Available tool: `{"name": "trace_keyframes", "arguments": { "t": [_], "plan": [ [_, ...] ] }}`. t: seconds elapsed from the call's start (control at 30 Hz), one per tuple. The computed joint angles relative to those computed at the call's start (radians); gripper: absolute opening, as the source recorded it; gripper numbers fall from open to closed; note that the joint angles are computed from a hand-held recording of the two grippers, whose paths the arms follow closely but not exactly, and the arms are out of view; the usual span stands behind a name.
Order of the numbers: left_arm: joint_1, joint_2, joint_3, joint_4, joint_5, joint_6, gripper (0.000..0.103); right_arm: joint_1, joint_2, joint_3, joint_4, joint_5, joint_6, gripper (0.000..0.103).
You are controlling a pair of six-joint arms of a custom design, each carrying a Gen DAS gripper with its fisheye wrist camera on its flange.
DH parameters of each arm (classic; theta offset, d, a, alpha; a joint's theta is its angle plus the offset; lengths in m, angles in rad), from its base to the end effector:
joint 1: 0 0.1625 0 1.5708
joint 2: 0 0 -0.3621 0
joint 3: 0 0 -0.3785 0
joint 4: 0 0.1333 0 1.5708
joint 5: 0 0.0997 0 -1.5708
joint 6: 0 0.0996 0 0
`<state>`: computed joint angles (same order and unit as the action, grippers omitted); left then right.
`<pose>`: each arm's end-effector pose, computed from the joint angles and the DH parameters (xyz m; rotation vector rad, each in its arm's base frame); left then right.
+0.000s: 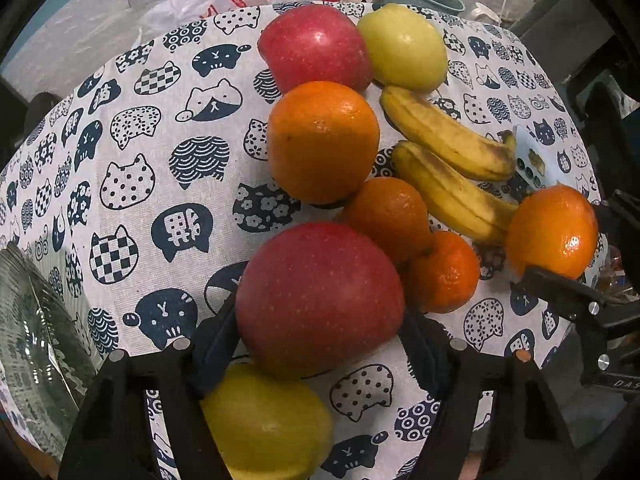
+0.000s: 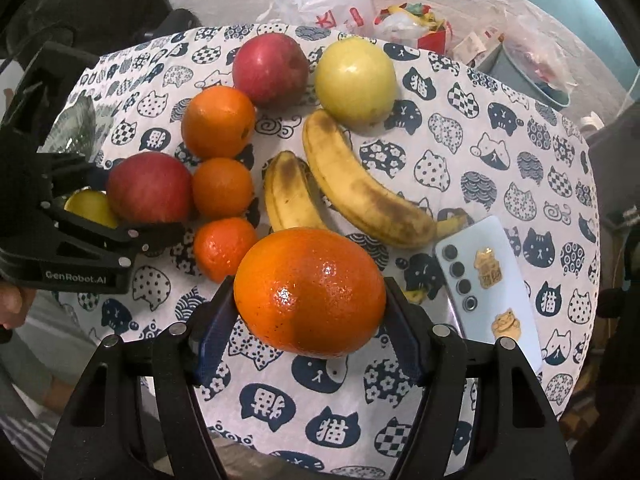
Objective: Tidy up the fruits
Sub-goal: 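Grasp the large red apple with the left tool while the right tool grasps the large orange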
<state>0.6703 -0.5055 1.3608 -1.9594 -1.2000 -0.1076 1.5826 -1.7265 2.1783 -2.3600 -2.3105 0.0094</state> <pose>-0.3747 -0.5132 -0.0756 1.1028 2.3365 0.3034 0.0709 -0.4020 0.3186 -0.1540 -2.3757 0.4143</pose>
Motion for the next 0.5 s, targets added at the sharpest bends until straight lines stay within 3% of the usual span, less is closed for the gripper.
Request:
{"name": "trace_keyframes", "arguments": {
  "t": [0.5],
  "plan": [
    [-0.023,-0.139,0.101,-0.077,0.04,0.023,0.076,0.062,0.039,-0.02,-0.1,-0.03,-0.06,0.069]
  ]
}}
